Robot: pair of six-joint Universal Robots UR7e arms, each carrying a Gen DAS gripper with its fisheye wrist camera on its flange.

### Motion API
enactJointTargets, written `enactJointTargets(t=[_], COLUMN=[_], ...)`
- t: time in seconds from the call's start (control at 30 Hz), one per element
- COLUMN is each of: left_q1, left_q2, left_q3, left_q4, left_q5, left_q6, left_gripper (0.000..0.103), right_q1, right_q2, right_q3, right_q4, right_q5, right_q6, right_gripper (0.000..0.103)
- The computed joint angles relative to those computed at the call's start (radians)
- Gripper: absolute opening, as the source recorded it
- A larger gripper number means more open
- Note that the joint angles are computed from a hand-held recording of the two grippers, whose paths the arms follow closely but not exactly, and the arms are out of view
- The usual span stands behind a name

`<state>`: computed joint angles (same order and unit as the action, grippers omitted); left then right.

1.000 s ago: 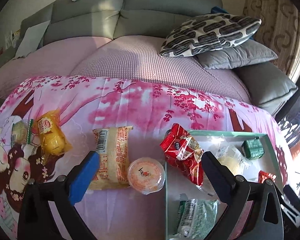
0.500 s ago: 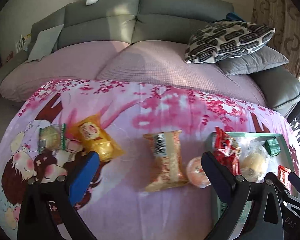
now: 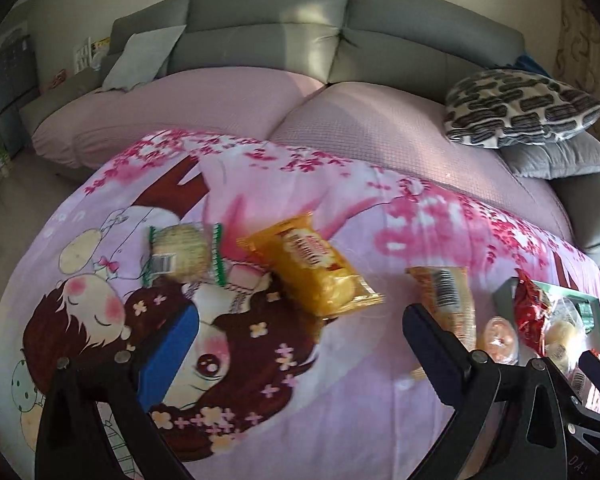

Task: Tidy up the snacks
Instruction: 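Withdraw both grippers from the tray back over the remaining snacks, then grasp the green-edged round cake packet with the left gripper while the right grasps the yellow bread bag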

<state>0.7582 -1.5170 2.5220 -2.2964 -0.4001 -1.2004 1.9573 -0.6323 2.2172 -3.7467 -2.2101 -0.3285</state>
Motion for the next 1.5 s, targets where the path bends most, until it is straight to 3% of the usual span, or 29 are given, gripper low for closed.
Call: enactJointTargets(t=[0.3, 0.5, 0.9, 1.17, 1.3, 1.5], left_q1=[0.040, 0.066, 0.132, 0.159, 0.201, 0.278], left_q2=[-0.083, -0.157, -0.194, -0.199, -0.176, -0.122], left_q3=[0.042, 0.043, 0.057, 0.054, 0.043, -0.008], left_q4=[-0.067, 0.039, -0.079, -0.179, -0.299, -0.377], left_q5=[-0.024, -0.011, -0.008, 0.023, 0.001, -0.035], left_q6=[0.084, 0.063, 0.141, 0.193, 0.298, 0.432], left_gripper=[0.102, 0.102, 0.102, 0.102, 0.102, 0.102], right_q1=[0.041, 0.053, 0.063, 0.099, 0.109, 0.112], right_q2=[0.087, 0.119, 0.147, 0.158, 0.184, 0.239], right_q3=[-0.060, -0.077, -0.096, -0.146, -0.197, -0.279], right_q4=[0.008, 0.001, -0.015, 0.027, 0.072, 0.123], right_q5=[0.007, 0.017, 0.049, 0.118, 0.152, 0.167], right_q6=[-0.004, -0.008, -0.044, -0.052, -0.065, -0.096], right_gripper=[0.103, 0.103, 0.103, 0.103, 0.103, 0.103])
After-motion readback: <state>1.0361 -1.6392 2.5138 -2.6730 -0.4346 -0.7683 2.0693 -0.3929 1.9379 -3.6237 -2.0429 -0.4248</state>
